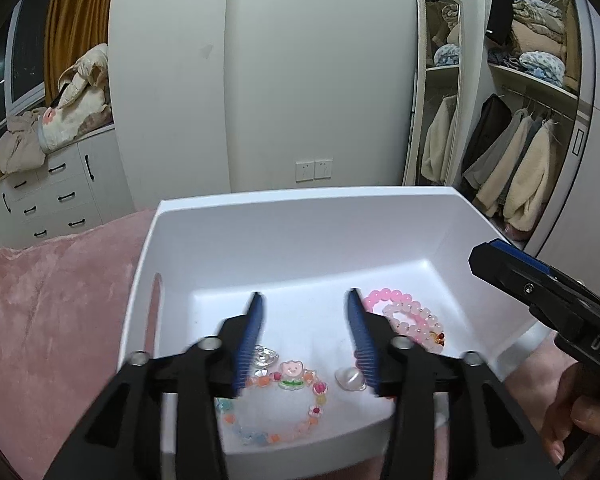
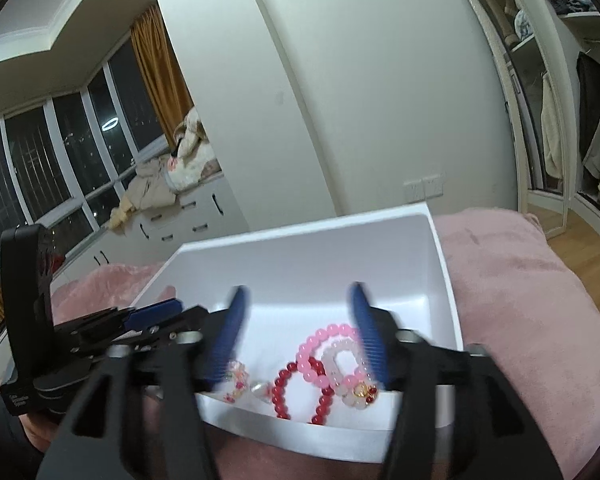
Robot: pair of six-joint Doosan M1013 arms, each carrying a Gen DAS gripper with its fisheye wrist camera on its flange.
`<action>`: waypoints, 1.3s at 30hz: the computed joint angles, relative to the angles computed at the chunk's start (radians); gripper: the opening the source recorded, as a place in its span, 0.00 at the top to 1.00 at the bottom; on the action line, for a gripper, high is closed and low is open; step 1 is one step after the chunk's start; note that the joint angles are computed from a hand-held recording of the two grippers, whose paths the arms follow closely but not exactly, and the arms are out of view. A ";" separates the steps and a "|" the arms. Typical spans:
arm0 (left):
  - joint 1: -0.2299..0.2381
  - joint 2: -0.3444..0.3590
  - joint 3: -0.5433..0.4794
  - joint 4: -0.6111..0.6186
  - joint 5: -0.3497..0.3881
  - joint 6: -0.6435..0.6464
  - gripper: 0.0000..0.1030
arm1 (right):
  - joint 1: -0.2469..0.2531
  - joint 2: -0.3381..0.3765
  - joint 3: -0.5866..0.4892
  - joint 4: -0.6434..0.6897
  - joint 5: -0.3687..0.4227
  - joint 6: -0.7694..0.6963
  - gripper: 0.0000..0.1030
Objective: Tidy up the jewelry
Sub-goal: 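Lower the ring and white bracelet into the box and open both tools, then move both tools back to the bed beside the box toward the remaining jewelry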
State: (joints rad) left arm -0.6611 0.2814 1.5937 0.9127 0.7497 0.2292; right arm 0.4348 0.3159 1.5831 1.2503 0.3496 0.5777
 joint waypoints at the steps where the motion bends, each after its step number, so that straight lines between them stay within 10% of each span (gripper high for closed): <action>1: -0.004 -0.005 0.005 0.017 0.007 -0.015 0.38 | 0.004 -0.005 0.008 0.031 -0.027 -0.027 0.12; 9: -0.041 -0.062 0.059 0.105 0.031 -0.128 0.16 | -0.001 -0.045 0.074 0.385 -0.102 -0.314 0.04; 23: -0.135 -0.133 0.135 0.108 0.115 -0.166 0.13 | -0.011 -0.147 0.168 0.431 -0.110 -0.436 0.04; 39: -0.152 -0.094 0.167 -0.020 0.093 -0.053 0.13 | -0.041 -0.191 0.177 -0.228 0.212 0.099 0.05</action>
State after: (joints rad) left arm -0.8128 0.1879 1.7605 0.8929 0.8432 0.1759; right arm 0.3934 0.1252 1.7603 1.0219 0.5616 0.6768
